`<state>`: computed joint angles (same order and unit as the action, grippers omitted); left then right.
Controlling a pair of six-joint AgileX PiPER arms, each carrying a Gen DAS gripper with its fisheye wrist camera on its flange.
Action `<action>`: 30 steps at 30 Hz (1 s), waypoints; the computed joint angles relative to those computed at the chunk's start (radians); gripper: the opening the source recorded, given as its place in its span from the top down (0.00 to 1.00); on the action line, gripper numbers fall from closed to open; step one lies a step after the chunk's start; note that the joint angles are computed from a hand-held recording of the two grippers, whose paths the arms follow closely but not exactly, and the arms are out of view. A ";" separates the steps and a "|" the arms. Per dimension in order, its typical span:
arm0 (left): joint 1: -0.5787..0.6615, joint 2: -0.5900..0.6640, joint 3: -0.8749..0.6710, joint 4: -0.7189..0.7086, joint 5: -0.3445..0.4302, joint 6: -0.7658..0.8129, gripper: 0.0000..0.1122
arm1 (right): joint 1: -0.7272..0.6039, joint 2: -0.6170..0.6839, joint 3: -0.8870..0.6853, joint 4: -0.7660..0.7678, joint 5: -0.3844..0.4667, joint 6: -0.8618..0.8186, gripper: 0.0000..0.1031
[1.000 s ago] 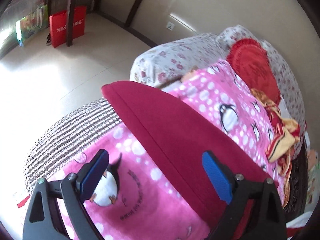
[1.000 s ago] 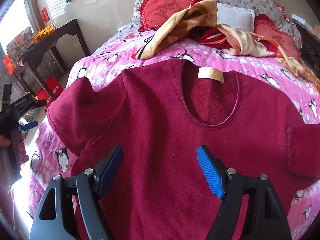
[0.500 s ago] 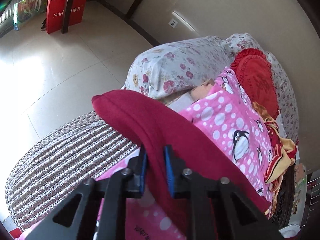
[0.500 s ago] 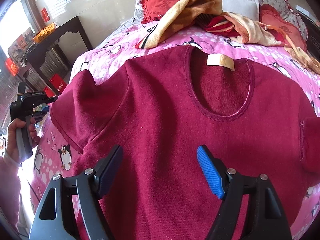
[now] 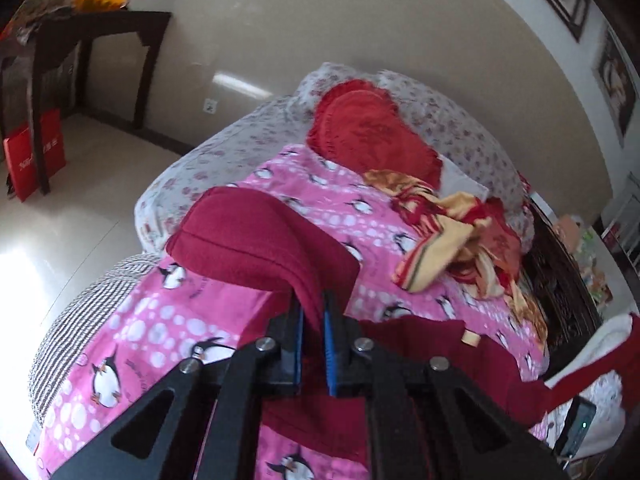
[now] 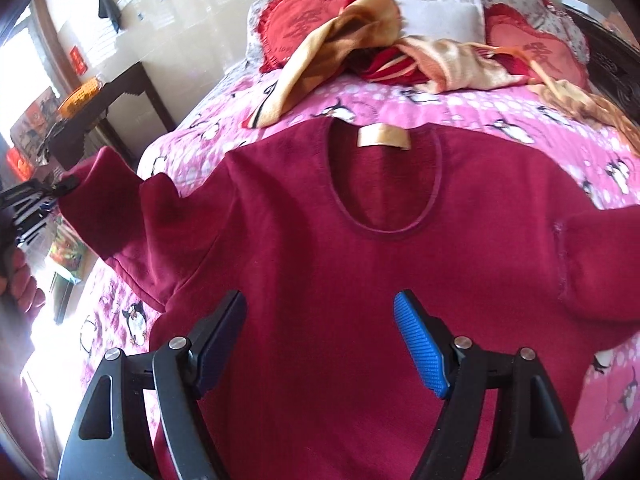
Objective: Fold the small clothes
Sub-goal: 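Grasp the shirt side and sleeve with the left gripper, fold across the body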
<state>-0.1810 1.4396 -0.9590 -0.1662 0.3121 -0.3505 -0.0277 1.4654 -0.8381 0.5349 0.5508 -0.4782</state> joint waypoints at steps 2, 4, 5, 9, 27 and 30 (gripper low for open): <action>-0.127 0.009 -0.023 0.178 0.008 -0.190 0.93 | -0.034 -0.025 0.014 0.007 0.011 -0.022 0.31; -0.241 0.045 -0.050 0.321 0.022 -0.342 0.93 | -0.076 -0.046 0.030 0.022 0.022 -0.054 0.31; -0.304 0.073 -0.065 0.417 0.027 -0.439 0.93 | -0.103 -0.057 0.038 0.029 0.030 -0.070 0.31; -0.488 0.197 -0.117 0.605 0.046 -0.648 0.93 | -0.217 -0.075 0.063 0.066 0.064 -0.147 0.31; -0.748 0.247 -0.073 0.783 0.189 -0.837 0.35 | -0.490 0.003 0.074 0.236 0.197 -0.399 0.31; -0.768 0.178 0.006 0.920 0.274 -0.953 0.33 | -0.464 0.033 0.066 0.257 0.181 -0.431 0.31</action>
